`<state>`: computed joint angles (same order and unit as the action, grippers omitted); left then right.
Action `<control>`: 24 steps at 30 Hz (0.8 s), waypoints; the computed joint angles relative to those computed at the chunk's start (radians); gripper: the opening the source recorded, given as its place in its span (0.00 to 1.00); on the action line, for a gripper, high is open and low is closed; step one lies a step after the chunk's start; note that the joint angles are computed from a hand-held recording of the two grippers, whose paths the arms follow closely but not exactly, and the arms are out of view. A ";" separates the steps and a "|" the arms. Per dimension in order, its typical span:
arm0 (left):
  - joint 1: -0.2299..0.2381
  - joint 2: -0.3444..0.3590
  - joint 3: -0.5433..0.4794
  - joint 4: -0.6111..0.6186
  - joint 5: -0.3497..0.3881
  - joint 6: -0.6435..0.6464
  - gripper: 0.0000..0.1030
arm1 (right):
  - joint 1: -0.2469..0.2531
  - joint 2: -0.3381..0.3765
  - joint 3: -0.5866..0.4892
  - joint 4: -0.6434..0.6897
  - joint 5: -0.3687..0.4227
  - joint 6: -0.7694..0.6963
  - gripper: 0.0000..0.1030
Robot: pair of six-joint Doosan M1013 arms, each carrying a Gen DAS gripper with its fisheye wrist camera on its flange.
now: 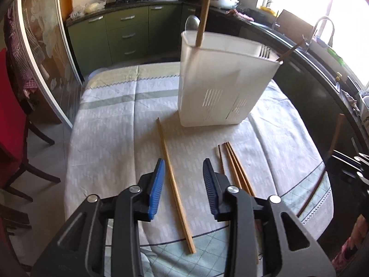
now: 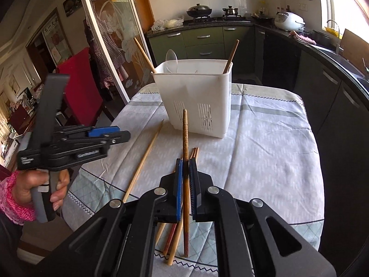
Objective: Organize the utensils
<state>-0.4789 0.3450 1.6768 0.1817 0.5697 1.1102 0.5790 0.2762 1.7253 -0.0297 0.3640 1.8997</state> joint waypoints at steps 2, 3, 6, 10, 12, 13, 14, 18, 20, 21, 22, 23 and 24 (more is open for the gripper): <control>0.008 0.051 -0.049 0.000 0.061 -0.011 0.33 | -0.002 -0.009 0.011 0.001 -0.006 0.002 0.06; 0.011 0.075 -0.073 0.010 0.094 -0.025 0.33 | -0.003 -0.013 0.015 -0.002 -0.006 0.005 0.06; 0.018 0.136 -0.136 0.012 0.182 -0.045 0.33 | -0.007 -0.023 0.028 -0.005 -0.010 0.012 0.06; 0.018 0.178 -0.182 0.020 0.252 -0.059 0.23 | -0.014 -0.032 0.039 0.001 -0.016 0.011 0.06; 0.018 0.187 -0.189 0.018 0.266 -0.062 0.18 | -0.017 -0.034 0.042 0.015 -0.021 -0.001 0.06; 0.015 0.189 -0.192 0.034 0.275 -0.071 0.10 | -0.018 -0.035 0.044 0.017 -0.023 -0.001 0.07; 0.015 0.190 -0.193 0.022 0.274 -0.058 0.06 | -0.017 -0.036 0.045 0.018 -0.025 -0.002 0.07; 0.015 0.176 -0.180 -0.001 0.252 -0.041 0.06 | -0.019 -0.041 0.051 0.038 -0.032 -0.021 0.07; 0.012 0.150 -0.154 0.017 0.210 -0.052 0.06 | -0.020 -0.045 0.055 0.040 -0.037 -0.023 0.06; 0.011 0.132 -0.137 0.029 0.183 -0.059 0.06 | -0.021 -0.047 0.057 0.041 -0.040 -0.023 0.06; 0.008 0.114 -0.120 0.044 0.158 -0.065 0.06 | -0.021 -0.050 0.060 0.038 -0.043 -0.021 0.07; 0.004 0.091 -0.098 0.066 0.128 -0.074 0.06 | -0.021 -0.053 0.063 0.035 -0.045 -0.018 0.07; -0.001 0.068 -0.077 0.087 0.098 -0.085 0.06 | -0.021 -0.056 0.066 0.032 -0.048 -0.015 0.06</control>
